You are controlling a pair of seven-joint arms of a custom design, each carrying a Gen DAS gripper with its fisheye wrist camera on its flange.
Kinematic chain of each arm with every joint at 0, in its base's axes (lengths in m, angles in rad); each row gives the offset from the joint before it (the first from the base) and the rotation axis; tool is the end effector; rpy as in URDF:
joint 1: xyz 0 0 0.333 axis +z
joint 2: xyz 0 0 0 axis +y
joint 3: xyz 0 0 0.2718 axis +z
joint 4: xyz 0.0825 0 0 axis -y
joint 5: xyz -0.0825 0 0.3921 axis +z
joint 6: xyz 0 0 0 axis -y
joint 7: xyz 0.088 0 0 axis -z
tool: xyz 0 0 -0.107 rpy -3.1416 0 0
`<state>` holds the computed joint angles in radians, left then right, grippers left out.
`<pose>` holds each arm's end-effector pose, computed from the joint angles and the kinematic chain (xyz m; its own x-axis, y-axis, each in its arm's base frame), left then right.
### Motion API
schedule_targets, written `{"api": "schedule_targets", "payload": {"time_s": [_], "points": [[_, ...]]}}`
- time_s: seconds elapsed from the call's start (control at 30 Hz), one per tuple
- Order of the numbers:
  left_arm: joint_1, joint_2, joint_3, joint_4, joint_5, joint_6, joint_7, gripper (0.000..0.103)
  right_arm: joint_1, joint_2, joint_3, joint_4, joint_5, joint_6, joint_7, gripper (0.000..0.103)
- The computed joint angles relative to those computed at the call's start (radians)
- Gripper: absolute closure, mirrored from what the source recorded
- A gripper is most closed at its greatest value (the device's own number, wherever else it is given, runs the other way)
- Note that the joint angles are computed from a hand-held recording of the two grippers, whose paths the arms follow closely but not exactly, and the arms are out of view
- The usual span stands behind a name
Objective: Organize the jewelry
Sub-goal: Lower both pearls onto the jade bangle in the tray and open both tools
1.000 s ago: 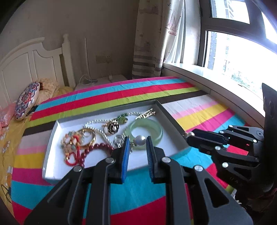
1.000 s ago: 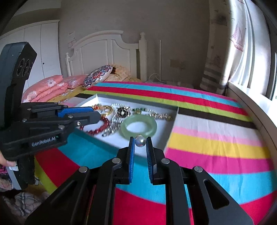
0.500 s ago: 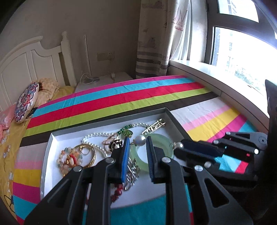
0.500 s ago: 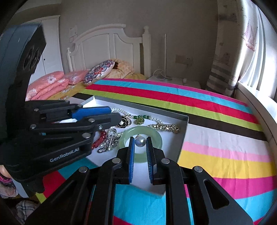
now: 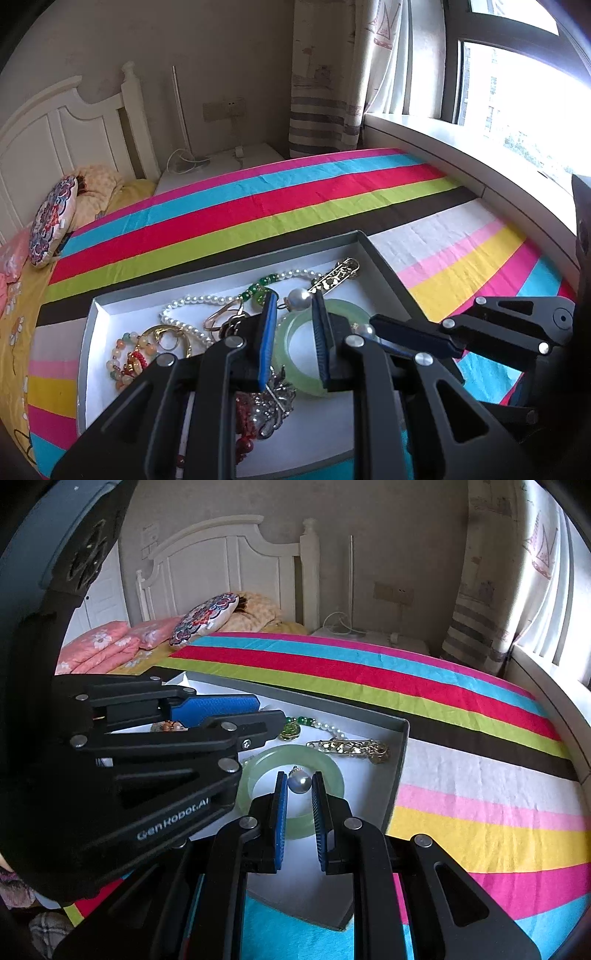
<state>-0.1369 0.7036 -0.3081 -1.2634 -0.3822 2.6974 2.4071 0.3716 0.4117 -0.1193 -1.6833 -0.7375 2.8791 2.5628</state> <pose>0.7233 -0.2560 0.4028 -0.7320 -0.6791 -0.0547 -0.4159 0.5090 -0.7537 0.6608 0.2204 0.3977 -0.0461 -0.9979 -0.0464 -0.6370 0.0652 -0.7681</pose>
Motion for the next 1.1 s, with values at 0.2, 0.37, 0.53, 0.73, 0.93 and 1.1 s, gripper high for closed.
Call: {"api": "schedule_targets", "payload": {"time_s": [0.2,0.37,0.53,0.73,0.93,1.1], "points": [[-0.024,0.028,0.017,0.043,0.026,-0.018,-0.029,0.084,-0.011,0.015,0.013,0.023,0.034,-0.023,-0.029,0.088],[-0.035,0.054,0.028,0.082,0.05,-0.032,-0.061,0.077,-0.026,0.037,0.03,0.05,0.094,-0.038,-0.074,0.087],[-0.006,0.036,0.003,0.04,0.017,0.066,-0.06,0.021,0.004,0.013,-0.012,0.017,0.068,-0.022,-0.003,0.053],[0.131,-0.055,-0.116,-0.096,-0.132,0.195,0.065,0.003,0.078,-0.093,-0.103,-0.084,-0.195,-0.011,0.298,0.043],[0.332,-0.18,-0.29,-0.32,-0.408,0.35,0.333,0.002,0.106,-0.195,-0.11,-0.179,-0.469,-0.029,0.634,0.027],[0.475,-0.224,-0.416,-0.439,-0.622,0.427,0.583,0.002,0.105,-0.19,-0.035,-0.172,-0.55,-0.125,0.713,0.018]]}}
